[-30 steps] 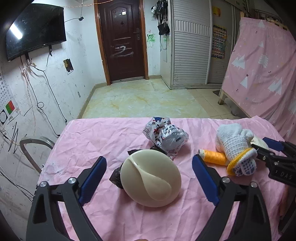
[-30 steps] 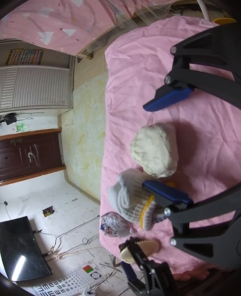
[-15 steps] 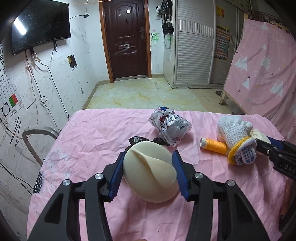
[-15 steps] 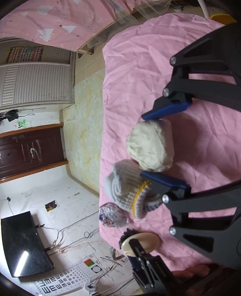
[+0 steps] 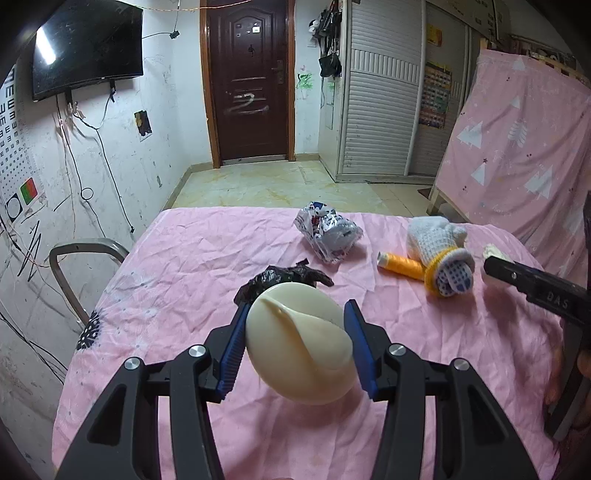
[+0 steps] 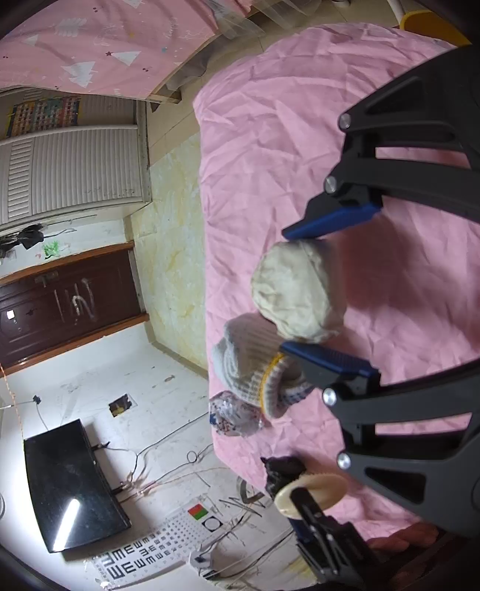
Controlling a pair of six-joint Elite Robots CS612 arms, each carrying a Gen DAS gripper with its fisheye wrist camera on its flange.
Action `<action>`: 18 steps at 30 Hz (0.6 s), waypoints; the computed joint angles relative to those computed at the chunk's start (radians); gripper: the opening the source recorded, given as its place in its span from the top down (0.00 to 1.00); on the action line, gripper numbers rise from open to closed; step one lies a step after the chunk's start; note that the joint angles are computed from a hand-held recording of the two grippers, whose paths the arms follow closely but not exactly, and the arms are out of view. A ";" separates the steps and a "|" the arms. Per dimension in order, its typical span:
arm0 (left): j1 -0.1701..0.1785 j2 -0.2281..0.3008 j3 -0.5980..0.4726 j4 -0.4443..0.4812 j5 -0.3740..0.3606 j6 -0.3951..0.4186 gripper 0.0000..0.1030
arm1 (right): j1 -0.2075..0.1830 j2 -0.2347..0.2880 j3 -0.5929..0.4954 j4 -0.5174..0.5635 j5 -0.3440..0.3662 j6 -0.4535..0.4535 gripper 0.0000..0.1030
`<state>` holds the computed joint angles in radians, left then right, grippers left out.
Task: Collect trash
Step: 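Grasp the beige dome object with the left gripper while the right gripper grasps the white cloth bundle, then carry the beige dome and white bundle toward the yellow bucket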
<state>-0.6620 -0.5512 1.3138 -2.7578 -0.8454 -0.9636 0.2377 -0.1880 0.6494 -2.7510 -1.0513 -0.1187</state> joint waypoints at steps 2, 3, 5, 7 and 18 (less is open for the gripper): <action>-0.004 -0.005 0.013 -0.002 0.000 -0.002 0.59 | -0.002 -0.003 0.009 -0.009 0.004 0.002 0.47; -0.006 -0.007 0.020 -0.005 -0.003 -0.003 0.59 | -0.002 -0.004 0.011 -0.014 0.005 0.004 0.47; -0.009 -0.013 0.034 -0.009 -0.013 0.001 0.59 | -0.004 -0.006 0.016 -0.018 0.010 0.002 0.47; -0.011 -0.016 0.041 0.000 -0.013 -0.008 0.58 | -0.004 -0.007 0.020 -0.022 0.012 0.004 0.47; -0.019 -0.025 0.067 -0.004 -0.026 -0.018 0.58 | -0.010 -0.022 0.058 -0.073 0.019 0.024 0.47</action>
<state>-0.6812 -0.5766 1.3812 -2.7620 -0.8715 -0.9819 0.2279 -0.2098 0.7078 -2.8235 -1.0320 -0.0943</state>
